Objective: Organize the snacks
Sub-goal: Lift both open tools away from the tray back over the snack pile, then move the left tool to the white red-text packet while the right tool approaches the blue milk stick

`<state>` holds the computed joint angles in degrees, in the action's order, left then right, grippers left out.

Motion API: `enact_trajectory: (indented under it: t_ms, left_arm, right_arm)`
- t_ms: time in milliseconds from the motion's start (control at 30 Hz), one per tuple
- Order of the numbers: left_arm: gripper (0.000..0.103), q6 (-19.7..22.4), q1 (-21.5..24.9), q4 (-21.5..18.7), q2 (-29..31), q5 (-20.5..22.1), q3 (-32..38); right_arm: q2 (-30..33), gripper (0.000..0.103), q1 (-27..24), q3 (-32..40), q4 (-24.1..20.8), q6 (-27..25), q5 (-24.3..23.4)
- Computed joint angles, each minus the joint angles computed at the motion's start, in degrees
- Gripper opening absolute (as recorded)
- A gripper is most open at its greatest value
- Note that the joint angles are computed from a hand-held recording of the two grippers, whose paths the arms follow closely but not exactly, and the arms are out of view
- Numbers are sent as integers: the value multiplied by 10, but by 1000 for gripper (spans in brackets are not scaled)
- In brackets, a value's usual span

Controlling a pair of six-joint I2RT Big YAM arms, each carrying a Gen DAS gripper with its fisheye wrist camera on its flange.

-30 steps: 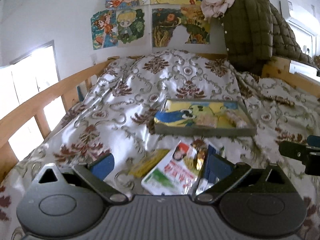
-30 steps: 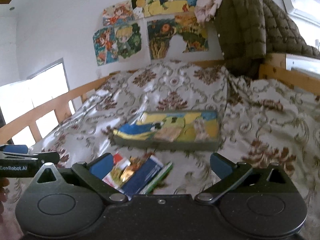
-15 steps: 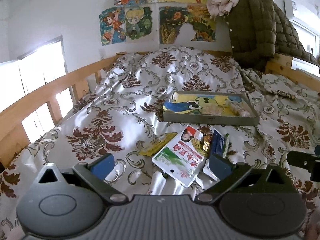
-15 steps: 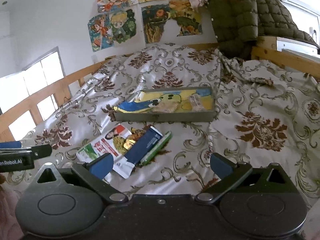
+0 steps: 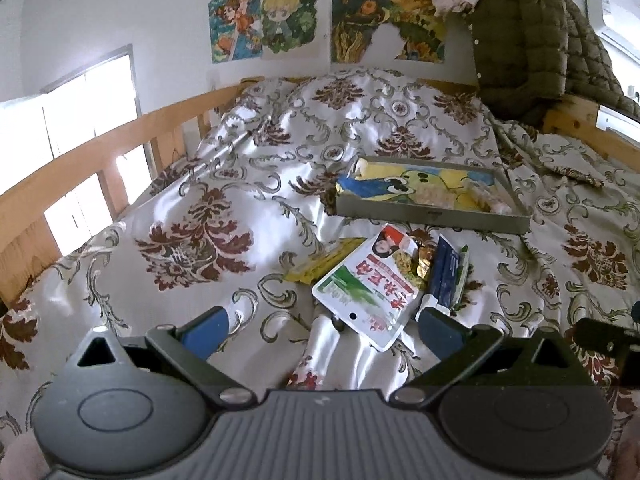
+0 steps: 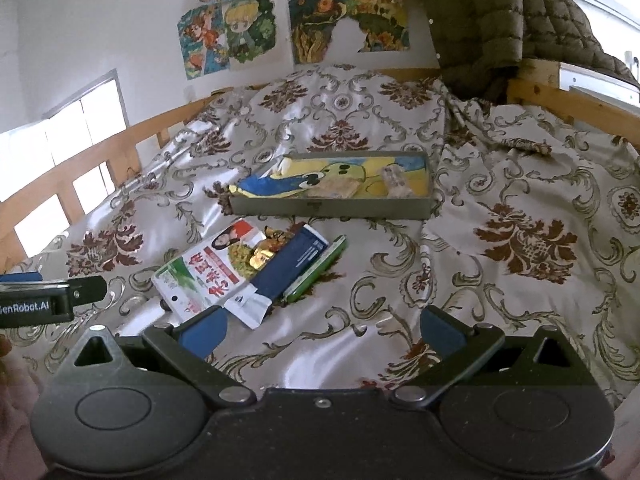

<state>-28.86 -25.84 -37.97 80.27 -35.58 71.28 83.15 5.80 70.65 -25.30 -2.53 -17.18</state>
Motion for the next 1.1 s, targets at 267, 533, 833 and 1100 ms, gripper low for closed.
enact_trajectory:
  t_ms: [267,533,833,1100]
  left_arm:
    - [103,-27,5,-41,13,5,18]
    - [103,-24,29,-59,26,75,40]
    - [103,110,94,-5,74,213,85]
    - [103,257,141,9,151,313,151]
  right_arm:
    - [7,102,6,6,-18,-13,-3]
    - [24,102,2,26,-42,-23,-33]
    - [105,102,1,125,-115,-60,-85]
    - [200,102,4,239,-174,-97,-111]
